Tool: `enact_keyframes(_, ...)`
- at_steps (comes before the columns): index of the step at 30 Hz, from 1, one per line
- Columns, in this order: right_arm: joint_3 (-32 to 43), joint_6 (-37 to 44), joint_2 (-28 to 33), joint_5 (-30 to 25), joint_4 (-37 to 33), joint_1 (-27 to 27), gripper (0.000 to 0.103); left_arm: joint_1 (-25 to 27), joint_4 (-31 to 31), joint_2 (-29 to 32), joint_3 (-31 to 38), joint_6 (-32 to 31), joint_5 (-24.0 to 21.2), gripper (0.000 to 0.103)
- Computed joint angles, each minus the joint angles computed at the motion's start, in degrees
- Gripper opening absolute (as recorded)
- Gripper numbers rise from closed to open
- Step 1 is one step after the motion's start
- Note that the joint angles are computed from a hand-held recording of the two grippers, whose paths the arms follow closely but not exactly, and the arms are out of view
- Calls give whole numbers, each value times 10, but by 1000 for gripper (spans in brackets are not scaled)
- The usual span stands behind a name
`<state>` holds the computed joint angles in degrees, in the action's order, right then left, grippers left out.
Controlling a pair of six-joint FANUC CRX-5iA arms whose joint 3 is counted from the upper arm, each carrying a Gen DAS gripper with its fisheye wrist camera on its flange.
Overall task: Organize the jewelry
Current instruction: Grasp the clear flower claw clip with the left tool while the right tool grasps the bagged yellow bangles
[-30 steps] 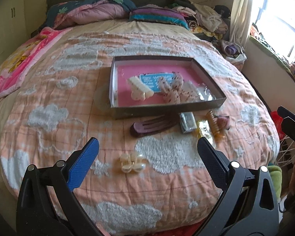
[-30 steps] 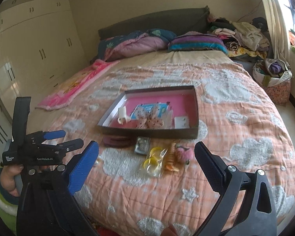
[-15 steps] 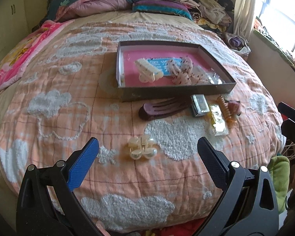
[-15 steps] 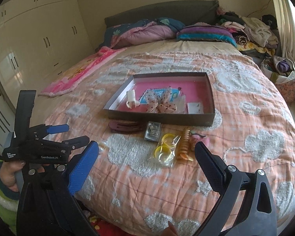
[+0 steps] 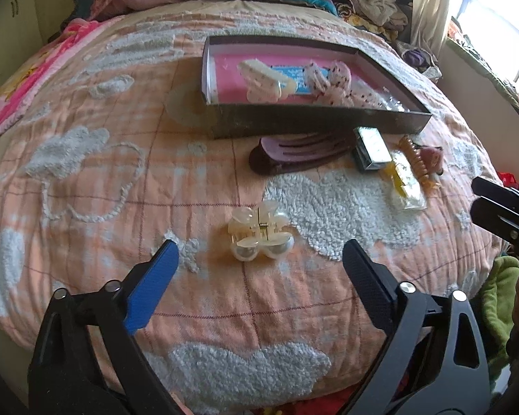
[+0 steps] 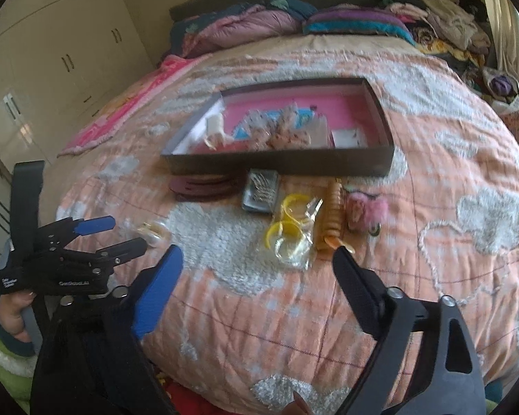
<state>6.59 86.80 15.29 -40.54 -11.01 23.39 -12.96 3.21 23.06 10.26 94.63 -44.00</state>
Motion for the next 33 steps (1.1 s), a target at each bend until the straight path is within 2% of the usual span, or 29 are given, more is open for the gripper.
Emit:
enact_keyframes(5, 20, -23, 31, -16, 10, -3, 69, 2, 14, 14, 1, -5, 5, 79)
enact_keyframes(12, 52, -26, 71, -32, 25, 2, 63, 3, 15, 24, 4, 0, 9, 73)
enact_keyframes(18, 79, -47, 107, -40, 43, 6, 52, 3, 12, 29, 11, 11, 8, 65)
enact_keyframes(20, 71, -53, 107, -28, 53, 8, 47, 2, 9, 31, 15, 14, 7, 60)
enact_keyframes(21, 66, -55, 103, -24, 54, 8, 46, 2, 9, 32, 16, 15, 6, 52)
enact_keyframes(24, 63, -44, 92, -27, 21, -3, 44, 0, 9, 32, 15, 10, 6, 38)
enact_keyframes(33, 30, -7, 36, -20, -41, -23, 44, 1, 27, 23, 5, -5, 11, 38)
